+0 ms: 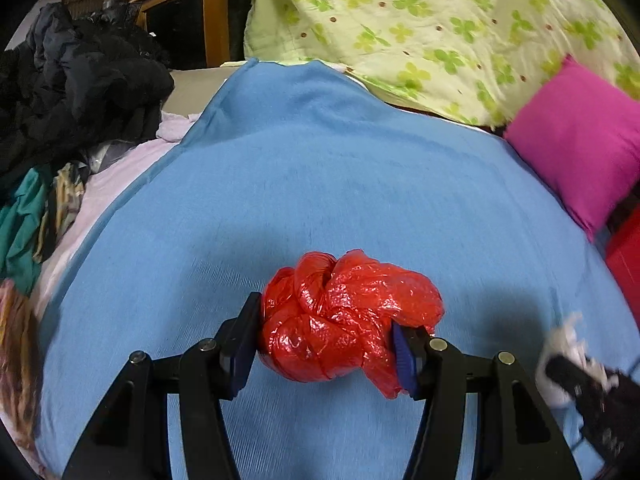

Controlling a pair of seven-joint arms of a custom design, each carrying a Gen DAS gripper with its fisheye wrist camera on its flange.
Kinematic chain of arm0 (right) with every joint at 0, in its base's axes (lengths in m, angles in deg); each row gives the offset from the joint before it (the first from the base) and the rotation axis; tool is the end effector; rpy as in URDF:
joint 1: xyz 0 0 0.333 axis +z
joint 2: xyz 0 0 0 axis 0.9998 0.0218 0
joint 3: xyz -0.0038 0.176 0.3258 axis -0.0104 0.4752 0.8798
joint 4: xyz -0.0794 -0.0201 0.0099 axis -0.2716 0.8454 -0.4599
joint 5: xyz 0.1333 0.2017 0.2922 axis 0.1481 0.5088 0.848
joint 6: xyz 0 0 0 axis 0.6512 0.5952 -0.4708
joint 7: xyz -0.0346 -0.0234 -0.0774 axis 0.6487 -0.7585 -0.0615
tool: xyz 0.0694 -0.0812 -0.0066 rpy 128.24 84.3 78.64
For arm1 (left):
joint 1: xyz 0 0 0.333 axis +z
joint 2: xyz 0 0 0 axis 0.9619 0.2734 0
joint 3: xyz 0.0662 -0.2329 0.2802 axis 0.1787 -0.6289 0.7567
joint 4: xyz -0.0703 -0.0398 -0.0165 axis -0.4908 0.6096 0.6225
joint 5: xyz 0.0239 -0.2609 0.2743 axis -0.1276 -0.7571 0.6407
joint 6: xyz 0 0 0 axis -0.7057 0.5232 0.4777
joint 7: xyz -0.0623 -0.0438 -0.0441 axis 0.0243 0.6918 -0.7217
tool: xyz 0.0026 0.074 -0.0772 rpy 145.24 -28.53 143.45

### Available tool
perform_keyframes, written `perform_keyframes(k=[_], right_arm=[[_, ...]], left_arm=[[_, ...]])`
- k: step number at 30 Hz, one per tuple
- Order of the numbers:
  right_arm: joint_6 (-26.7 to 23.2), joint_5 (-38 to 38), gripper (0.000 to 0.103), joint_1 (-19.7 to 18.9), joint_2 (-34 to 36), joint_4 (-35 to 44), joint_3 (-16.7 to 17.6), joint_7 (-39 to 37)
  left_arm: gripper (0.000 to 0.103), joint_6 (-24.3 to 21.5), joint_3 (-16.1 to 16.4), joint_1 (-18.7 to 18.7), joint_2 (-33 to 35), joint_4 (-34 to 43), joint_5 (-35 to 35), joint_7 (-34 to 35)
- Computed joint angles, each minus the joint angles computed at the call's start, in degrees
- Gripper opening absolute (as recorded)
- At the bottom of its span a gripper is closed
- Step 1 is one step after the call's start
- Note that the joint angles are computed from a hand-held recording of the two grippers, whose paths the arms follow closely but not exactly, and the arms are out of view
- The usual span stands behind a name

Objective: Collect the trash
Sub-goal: 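Grasp the red plastic bag with the left gripper while the right grasps the white tissue, then lift the red bag and white tissue off the blanket with both grippers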

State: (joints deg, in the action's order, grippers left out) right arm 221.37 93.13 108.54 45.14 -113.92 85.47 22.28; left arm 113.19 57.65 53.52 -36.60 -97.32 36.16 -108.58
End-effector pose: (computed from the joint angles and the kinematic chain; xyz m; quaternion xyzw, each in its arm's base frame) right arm 0.5961 0.3106 0.4919 -0.8393 0.4241 -0.0210 0.3396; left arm 0.4832 -0.2934 0.4792 -0.8603 0.3569 -0.1658 0.3241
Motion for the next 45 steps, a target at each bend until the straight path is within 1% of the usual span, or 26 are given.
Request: perform_keyframes(k=[2,4,13,19,26,29,33,35,41,43,45], right_arm=[[0.45,1.86,0.037,-0.44,-1.34,-1.54,0.76,-1.74],[0.48,3.69,0.037,-0.61,-2.34,-2.54,1.08,-2.87],[-0.11,12.12,0.037,-0.22,-8.10,-8.82,0.74,-8.57],[-0.48,18.15,0.037,0.32,-13.29,-14.22,-0.83,-12.90],[-0.10,25.85,0.037,1.58,-20.92,-23.54,-3.33,-19.81],[0.49,28.20,0.037,2.08,-23.56,-26.57,-4.50,-23.15],[0.92,31.77,0.037,2.19,-25.64,-28.46,-6.10,-26.76],[0.88,33.41,0.037,2.00,-26.06,-28.93,-6.71,-28.42],[-2.31,37.32,0.037,0.39,-25.84,-29.36,-8.09,-31.55],[-3.09,38.24,0.037,-0.07,-25.84,-29.34,-8.14,-32.45],[-3.71,38.58,0.037,-0.43,-25.70,-29.33,-8.02,-33.01]], left_arm=[[0.060,-1.51,-0.81,-0.90,-0.69,-0.32,-0.81,-0.11],[0.060,-2.07,-1.40,-1.51,-1.28,-0.74,-1.55,-0.13],[0.060,-6.27,-4.00,-4.92,-2.35,-0.87,-3.64,-0.79],[0.060,-8.21,-5.13,-7.15,-2.27,-0.59,-3.76,-2.19],[0.060,-9.18,-6.71,-10.74,-0.49,0.12,-2.65,-3.09],[0.060,-11.72,-6.98,-12.49,0.92,1.74,-2.02,-1.93],[0.060,-13.96,-6.83,-14.04,1.51,2.70,-1.21,-1.85],[0.060,-13.70,-6.69,-14.36,1.69,2.71,-1.05,-2.12],[0.060,-13.08,-6.23,-15.10,3.48,4.00,-1.30,-0.55],[0.060,-12.12,-5.97,-15.19,3.30,3.42,-0.58,-1.01],[0.060,-11.61,-5.89,-15.43,2.70,2.24,1.19,-2.94]])
